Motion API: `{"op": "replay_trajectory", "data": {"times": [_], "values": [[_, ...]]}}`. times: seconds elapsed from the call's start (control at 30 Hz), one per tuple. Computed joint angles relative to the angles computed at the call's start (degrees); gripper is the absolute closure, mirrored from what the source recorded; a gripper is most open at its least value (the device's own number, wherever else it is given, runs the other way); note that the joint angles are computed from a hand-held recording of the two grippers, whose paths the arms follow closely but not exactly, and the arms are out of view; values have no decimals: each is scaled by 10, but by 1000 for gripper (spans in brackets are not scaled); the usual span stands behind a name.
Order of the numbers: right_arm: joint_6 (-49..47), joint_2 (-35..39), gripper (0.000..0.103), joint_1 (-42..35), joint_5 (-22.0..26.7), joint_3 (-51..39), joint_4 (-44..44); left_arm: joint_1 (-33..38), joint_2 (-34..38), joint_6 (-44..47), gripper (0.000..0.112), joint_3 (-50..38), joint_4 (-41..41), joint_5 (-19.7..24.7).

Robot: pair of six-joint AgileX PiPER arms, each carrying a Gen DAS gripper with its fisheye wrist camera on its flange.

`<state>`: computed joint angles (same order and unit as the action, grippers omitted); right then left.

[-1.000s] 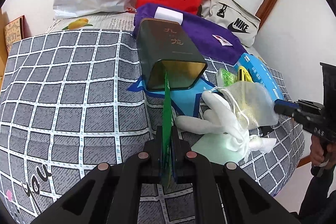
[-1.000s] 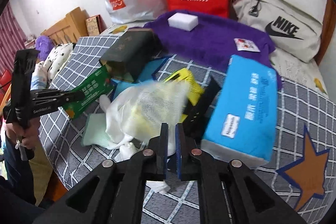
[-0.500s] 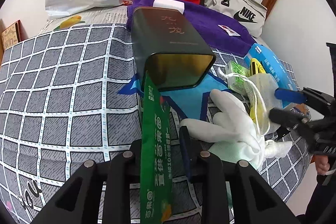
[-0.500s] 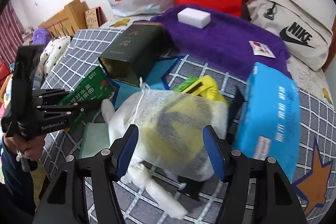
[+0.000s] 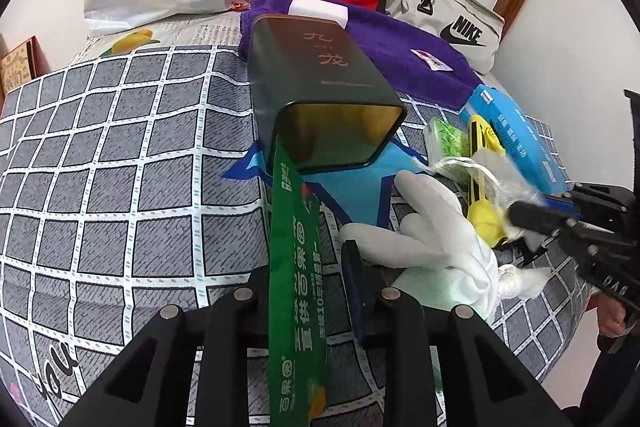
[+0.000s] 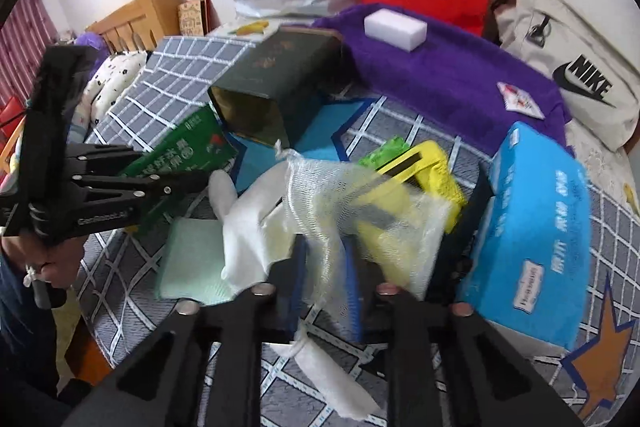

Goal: Organize soft objects
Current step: 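Carry the mesh bag with the right tool while the left tool carries the green packet over the towel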

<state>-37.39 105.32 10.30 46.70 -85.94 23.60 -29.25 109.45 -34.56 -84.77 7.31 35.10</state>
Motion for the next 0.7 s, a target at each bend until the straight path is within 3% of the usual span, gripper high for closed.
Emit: {"op": "replay_trajectory", "data": {"times": [0.07, 0.17, 0.53, 0.7], "values": [[-10, -11, 96, -8, 5, 3, 16, -1, -6, -3, 88, 6, 2, -3], [-31, -27, 97, -21, 13, 9, 45, 1, -21, 2, 103, 23, -1, -14], [-50, -43, 97, -60, 30, -9, 89, -11, -66, -48, 105, 35, 44, 0], [-43, -35, 97, -75, 34, -39, 87, -18, -75, -69, 105, 6, 70, 38]]}}
